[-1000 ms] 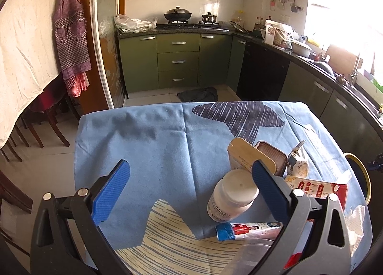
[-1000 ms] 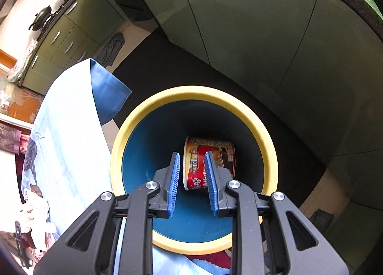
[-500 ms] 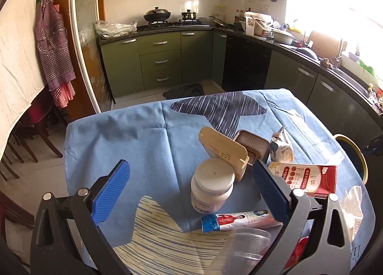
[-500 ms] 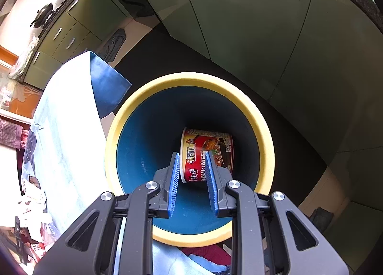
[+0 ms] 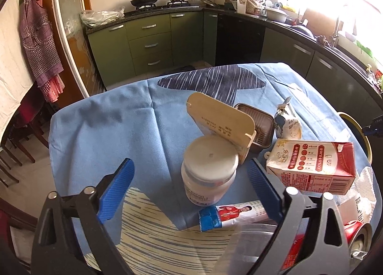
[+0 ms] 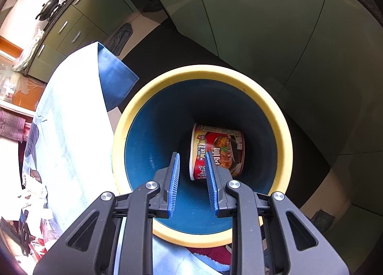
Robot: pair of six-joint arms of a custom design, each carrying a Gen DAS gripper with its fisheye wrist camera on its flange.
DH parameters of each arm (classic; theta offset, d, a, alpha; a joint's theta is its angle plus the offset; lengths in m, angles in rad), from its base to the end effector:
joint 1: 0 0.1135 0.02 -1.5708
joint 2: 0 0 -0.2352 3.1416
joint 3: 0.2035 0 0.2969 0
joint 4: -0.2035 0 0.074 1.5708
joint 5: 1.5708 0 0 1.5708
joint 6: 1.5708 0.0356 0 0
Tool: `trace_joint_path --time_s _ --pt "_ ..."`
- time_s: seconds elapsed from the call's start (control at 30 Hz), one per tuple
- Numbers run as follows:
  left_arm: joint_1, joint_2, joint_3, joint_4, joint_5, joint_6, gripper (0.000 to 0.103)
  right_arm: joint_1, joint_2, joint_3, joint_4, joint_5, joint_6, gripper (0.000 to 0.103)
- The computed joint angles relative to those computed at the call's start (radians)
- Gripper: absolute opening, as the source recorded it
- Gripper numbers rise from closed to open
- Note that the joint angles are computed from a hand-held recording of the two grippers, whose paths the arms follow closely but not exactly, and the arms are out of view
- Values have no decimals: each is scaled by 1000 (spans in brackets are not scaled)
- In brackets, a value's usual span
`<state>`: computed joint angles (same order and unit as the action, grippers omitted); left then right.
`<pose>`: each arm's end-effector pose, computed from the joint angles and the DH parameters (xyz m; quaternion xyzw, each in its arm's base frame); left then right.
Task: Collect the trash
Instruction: 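Reach the left tool to the white pill bottle and grasp it, then lift the bottle over the bin and open the left tool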
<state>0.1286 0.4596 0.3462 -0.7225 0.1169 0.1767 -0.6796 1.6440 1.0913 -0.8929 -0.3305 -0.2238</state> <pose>0.1773 0.0187 0.1634 0.0434 0.9309 0.0006 0.3627 0.2637 -0.1982 0.1397 0.2124 0.9613 0.1208 0.1272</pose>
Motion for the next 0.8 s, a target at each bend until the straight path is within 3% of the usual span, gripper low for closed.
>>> trace_joint_path --time_s 0.17,0.4,0.63,0.8 --pt "26 71 7 23 53 15 45 -1 -7 -9 0 -10 -4 22" --pt "9 -7 6 -19 25 22 45 -41 -30 -24 -17 -46 -41 23" --pt "32 -134 59 -149 41 44 45 -62 -56 -50 -33 -69 -81 23" --pt "-42 -214 124 -252 26 26 45 -73 -58 -60 -36 -95 -103 23"
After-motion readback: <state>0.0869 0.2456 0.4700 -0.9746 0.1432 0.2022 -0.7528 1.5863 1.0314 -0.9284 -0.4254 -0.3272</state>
